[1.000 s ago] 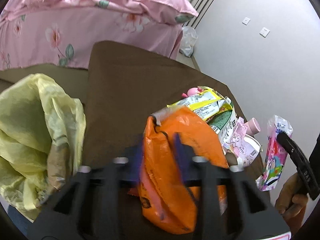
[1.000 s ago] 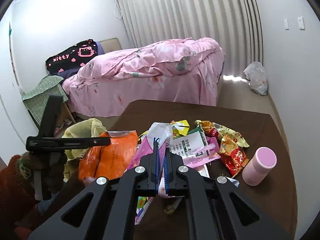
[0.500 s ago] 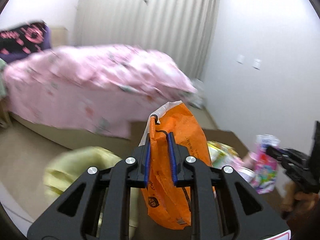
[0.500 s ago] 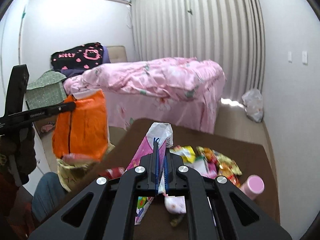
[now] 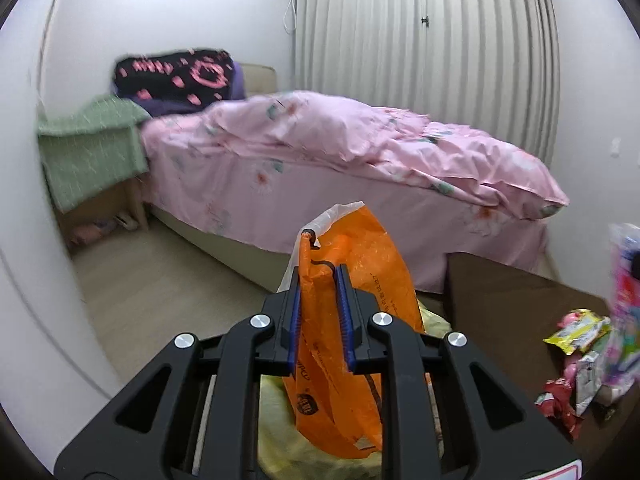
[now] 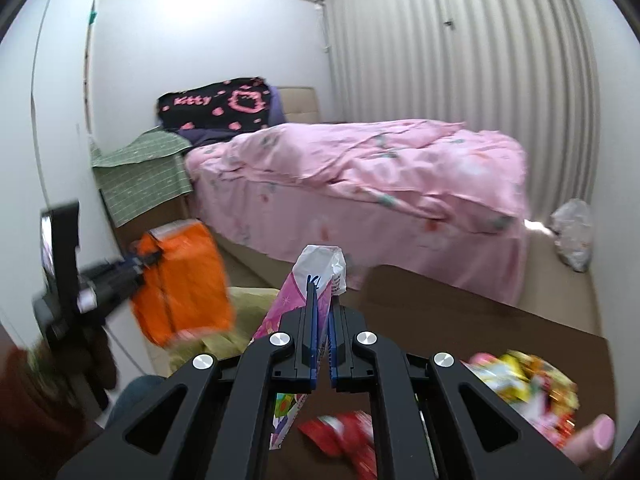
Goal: Collect trash
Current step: 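Lift the orange bag with the left tool while the right tool grasps a pink wrapper, then drop the orange bag and pink wrapper into the yellow bin with both tools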
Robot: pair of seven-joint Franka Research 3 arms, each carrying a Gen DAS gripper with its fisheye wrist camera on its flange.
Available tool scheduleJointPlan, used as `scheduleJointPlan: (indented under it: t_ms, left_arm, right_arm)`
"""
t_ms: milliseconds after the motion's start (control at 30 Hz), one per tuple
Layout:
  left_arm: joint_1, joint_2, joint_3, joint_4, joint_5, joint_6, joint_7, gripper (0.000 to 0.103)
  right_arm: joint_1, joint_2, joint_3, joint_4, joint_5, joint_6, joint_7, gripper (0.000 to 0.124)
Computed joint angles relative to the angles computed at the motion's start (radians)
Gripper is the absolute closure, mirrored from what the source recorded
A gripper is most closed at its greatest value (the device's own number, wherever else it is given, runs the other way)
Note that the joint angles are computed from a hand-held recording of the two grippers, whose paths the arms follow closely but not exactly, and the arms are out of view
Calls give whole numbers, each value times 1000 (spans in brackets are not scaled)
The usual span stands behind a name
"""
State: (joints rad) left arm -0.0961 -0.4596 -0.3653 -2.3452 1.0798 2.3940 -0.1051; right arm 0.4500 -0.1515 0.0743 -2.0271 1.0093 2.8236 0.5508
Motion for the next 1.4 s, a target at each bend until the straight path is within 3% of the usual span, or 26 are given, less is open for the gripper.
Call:
scheduleJointPlan:
  t_ms: [67,133,167,233,367,433,533,600,833,967,1067,1233,1300,1333,1367,1400]
  left_arm:
    - [0,38,49,-37,7,153,-19,87]
    - [-11,79,71,-41,-68,178,53,87]
    - [-16,112,69,-30,-113,135,105,88]
    - [-17,164,35,17,-153,-51,153,89]
    - [-33,178,39,36,-148,-168,100,89]
    - [-42,143,63,7,-153,-135,71,89]
    - [-34,57,109,-74,-185,33,12,89]
    - [-18,31,111,-97,-205,89,12,89]
    - [-18,82,122,-83,-368,160,179,89]
    - [24,61,108,-109,-373,224,123,89]
    - [48,48,103,-120,-381,248,95,88]
    - [54,43,119,-152,-445,332,112,69]
    - [74,19,107,-167,-445,354,90,62]
    - [87,5,98,-174,-441,366,73,58]
    - [104,-13,83,-181,-432,376,47,54]
    - [119,-31,69,-184,-423,381,26,53]
  right_arm:
    - [6,62,21,52,-51,4,26,119]
    - [4,122,41,104,-109,-10,66,119]
    - [1,154,48,133,-140,-24,88,119]
    - [-5,208,62,183,-181,-49,115,119]
    - [-5,329,94,298,-296,-129,200,119]
    - [-3,364,103,330,-347,-167,237,119]
    - [4,422,112,386,-421,-231,289,119]
    - [11,439,114,390,-460,-238,313,119]
    - [47,474,66,405,-662,-242,535,119]
    - [8,482,108,420,-624,-321,483,119]
    - [3,485,117,422,-603,-328,458,119]
    - [-3,465,122,400,-561,-300,435,117]
    - [-10,451,123,388,-547,-301,418,107]
    - [-20,445,128,385,-525,-311,397,86]
    - [-36,432,138,374,-481,-320,363,76]
    - [-46,415,141,358,-449,-319,338,76]
